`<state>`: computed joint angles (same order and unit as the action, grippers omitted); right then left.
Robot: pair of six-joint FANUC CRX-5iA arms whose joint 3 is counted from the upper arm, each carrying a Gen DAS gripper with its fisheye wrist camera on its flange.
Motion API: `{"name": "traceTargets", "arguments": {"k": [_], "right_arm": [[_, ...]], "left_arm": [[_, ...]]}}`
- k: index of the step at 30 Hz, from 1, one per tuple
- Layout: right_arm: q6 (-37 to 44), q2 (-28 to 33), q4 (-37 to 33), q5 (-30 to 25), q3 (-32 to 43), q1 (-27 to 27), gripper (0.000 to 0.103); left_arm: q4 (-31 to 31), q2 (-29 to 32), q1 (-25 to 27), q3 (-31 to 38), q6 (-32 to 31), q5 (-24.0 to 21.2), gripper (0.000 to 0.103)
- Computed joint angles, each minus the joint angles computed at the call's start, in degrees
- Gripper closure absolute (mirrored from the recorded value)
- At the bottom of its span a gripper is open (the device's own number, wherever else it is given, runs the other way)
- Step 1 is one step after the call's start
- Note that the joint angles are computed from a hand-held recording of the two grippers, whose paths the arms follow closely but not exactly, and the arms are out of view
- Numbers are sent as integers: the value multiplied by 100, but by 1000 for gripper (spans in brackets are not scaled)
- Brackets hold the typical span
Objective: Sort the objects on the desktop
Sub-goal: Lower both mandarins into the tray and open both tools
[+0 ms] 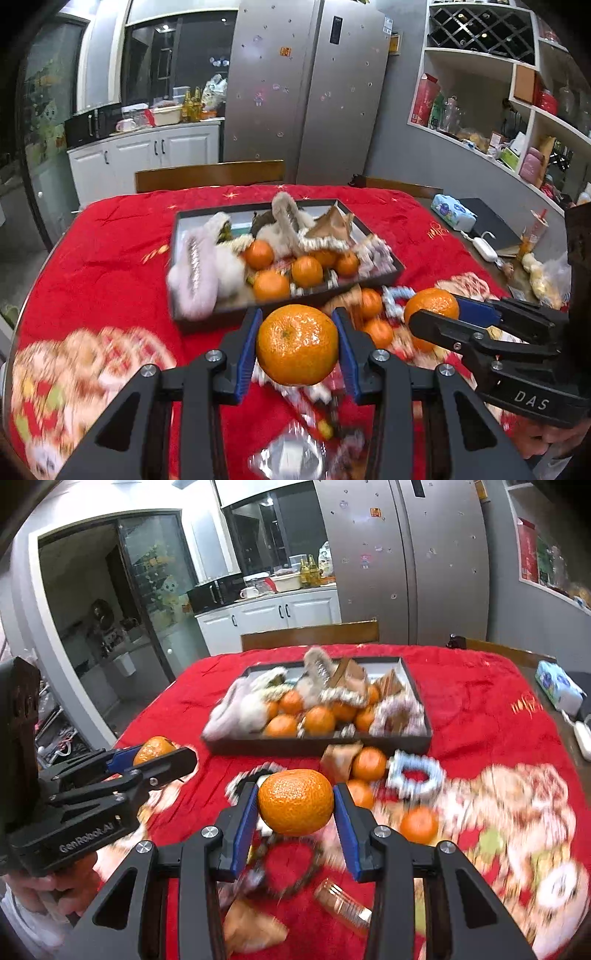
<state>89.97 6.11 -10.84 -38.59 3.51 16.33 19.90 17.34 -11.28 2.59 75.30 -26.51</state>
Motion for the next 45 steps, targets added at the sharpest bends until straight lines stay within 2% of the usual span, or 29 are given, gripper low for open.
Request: {"name": "traceTargets", "arguments": {"k": [4, 8, 13, 21, 24, 26, 31, 34, 35, 45], "right_arm": [[24, 636, 105, -123, 752, -107, 64], [155, 1348, -41, -503, 1684, -240, 64], [160, 2049, -114, -877, 2528, -342, 64], [39, 2781, -313, -1440, 3381, -524, 63], [78, 2869, -222, -1271, 3354, -521, 63], [298, 2858, -462, -999, 3258, -588, 63], [504, 2832, -369, -813, 3135, -554, 63], [521, 2731, -199, -586, 2907, -483, 62], [531, 2722, -187, -562, 2887, -474, 62], [638, 2774, -374, -545, 2966, -539, 62]], "left_arm": [[-141, 819, 8, 1097, 130, -342, 63], [-362, 1612, 29, 2225, 415, -788, 63], [-504, 2362, 47, 3283, 625, -1247, 63], [-300, 2821, 73, 3595, 593, -1415, 63], [-582, 2851, -8, 3607, 544, -1200, 63], [-846, 2887, -48, 3717, 622, -1187, 63], [-1141, 3020, -74, 3957, 892, -1274, 63], [-1137, 3082, -69, 4048, 886, -1378, 63], [-1137, 3014, -56, 3919, 822, -1292, 63], [-1141, 2993, -47, 3853, 756, -1245, 63]]}}
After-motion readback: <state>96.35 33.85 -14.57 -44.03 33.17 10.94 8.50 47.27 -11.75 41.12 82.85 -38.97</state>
